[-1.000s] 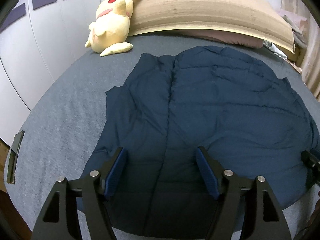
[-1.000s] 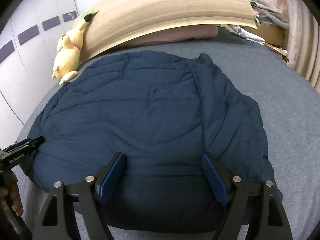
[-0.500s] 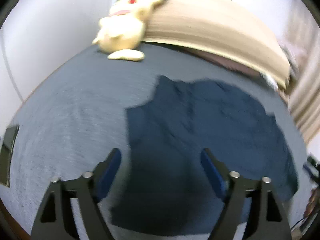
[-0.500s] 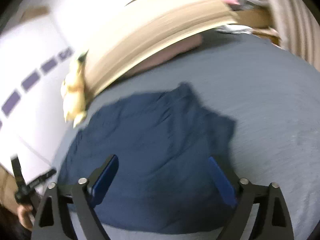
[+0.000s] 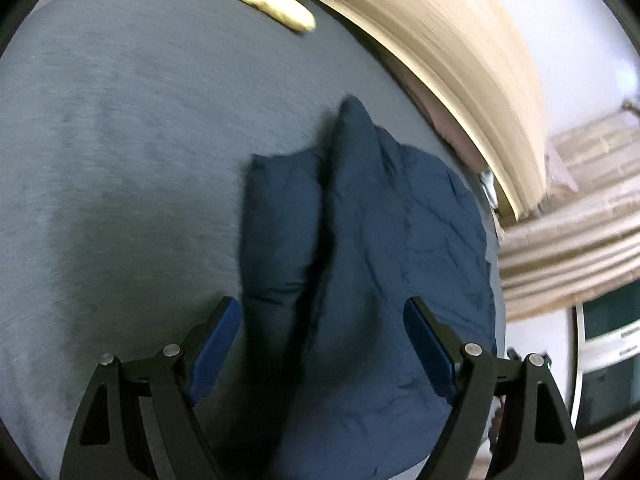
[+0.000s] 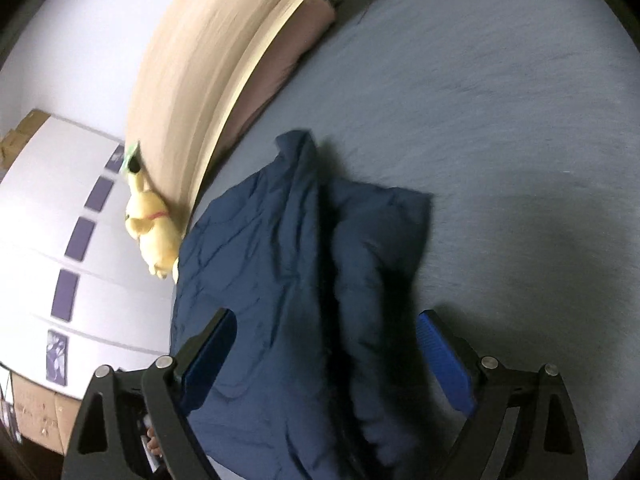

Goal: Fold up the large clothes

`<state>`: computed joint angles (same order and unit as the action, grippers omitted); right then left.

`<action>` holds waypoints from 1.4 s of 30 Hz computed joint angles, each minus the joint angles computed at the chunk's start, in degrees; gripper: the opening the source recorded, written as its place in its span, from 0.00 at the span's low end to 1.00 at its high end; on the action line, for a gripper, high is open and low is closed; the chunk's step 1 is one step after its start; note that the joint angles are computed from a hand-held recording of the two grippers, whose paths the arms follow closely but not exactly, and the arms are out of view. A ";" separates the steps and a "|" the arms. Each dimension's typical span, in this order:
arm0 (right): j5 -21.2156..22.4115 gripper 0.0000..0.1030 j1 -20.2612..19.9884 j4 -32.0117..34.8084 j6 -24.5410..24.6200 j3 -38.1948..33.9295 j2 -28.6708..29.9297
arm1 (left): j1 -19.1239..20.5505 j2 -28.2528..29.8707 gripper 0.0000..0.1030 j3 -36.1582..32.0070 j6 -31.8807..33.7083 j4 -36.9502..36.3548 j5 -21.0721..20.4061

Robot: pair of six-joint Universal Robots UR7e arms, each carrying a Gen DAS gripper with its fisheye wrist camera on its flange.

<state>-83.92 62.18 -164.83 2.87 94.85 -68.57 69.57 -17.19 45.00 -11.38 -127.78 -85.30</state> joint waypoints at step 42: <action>-21.81 0.16 20.32 -7.07 -20.13 7.54 -8.34 | -13.00 -17.57 0.14 28.78 16.91 -25.27 7.10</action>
